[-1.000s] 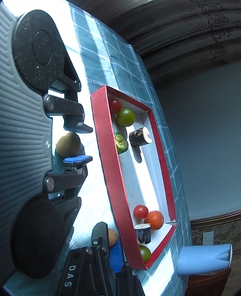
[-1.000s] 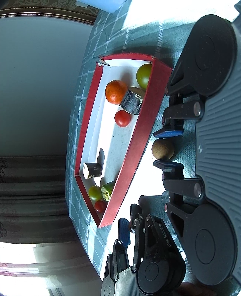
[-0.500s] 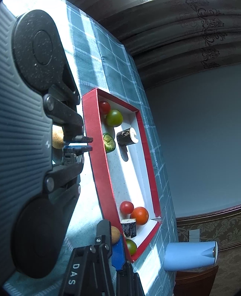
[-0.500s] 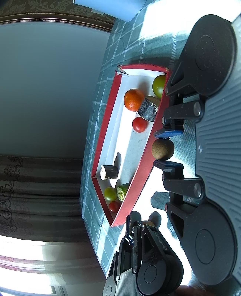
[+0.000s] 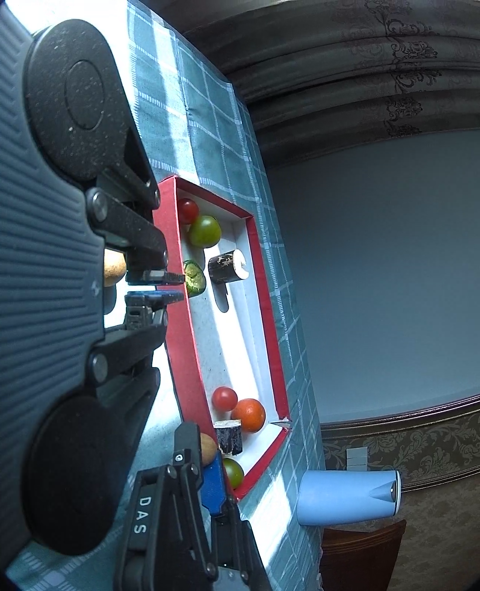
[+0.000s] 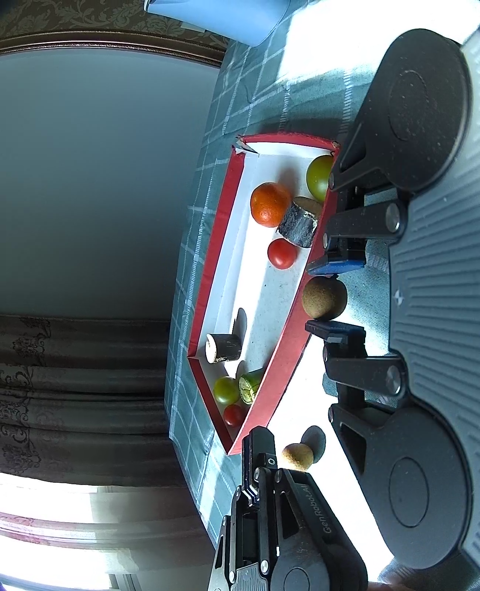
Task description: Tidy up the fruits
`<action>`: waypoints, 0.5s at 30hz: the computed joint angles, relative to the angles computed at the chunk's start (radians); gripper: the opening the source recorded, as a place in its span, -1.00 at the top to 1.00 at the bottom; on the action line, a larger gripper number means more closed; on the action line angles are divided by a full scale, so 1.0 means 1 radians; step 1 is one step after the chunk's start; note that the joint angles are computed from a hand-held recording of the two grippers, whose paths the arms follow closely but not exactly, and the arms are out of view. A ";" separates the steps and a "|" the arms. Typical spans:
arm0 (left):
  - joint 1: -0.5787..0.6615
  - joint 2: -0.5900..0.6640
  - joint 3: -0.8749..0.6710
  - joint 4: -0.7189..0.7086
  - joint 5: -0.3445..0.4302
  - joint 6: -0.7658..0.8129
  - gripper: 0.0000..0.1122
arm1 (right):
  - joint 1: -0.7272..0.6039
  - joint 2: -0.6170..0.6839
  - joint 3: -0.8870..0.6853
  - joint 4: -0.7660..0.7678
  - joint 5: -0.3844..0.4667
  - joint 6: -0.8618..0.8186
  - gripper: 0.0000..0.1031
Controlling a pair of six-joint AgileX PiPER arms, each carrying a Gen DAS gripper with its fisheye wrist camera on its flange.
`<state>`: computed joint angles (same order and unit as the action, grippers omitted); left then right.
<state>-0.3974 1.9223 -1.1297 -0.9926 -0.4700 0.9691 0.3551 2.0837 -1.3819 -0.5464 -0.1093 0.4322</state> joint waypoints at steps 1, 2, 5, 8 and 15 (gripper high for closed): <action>0.004 -0.004 0.003 -0.005 -0.006 -0.008 0.94 | -0.001 0.000 -0.001 -0.029 0.002 0.028 0.50; 0.011 -0.009 0.006 -0.011 -0.003 -0.017 0.90 | -0.001 0.000 -0.002 -0.055 0.004 0.053 0.50; 0.069 -0.047 0.035 0.111 0.094 -0.170 0.87 | -0.002 0.002 -0.005 -0.096 0.009 0.091 0.50; 0.113 -0.082 0.080 0.243 0.125 -0.343 0.87 | -0.003 0.004 -0.010 -0.173 0.010 0.165 0.50; 0.075 -0.112 0.168 0.282 0.030 -0.333 -0.66 | 0.002 0.011 -0.024 -0.320 0.030 0.305 0.50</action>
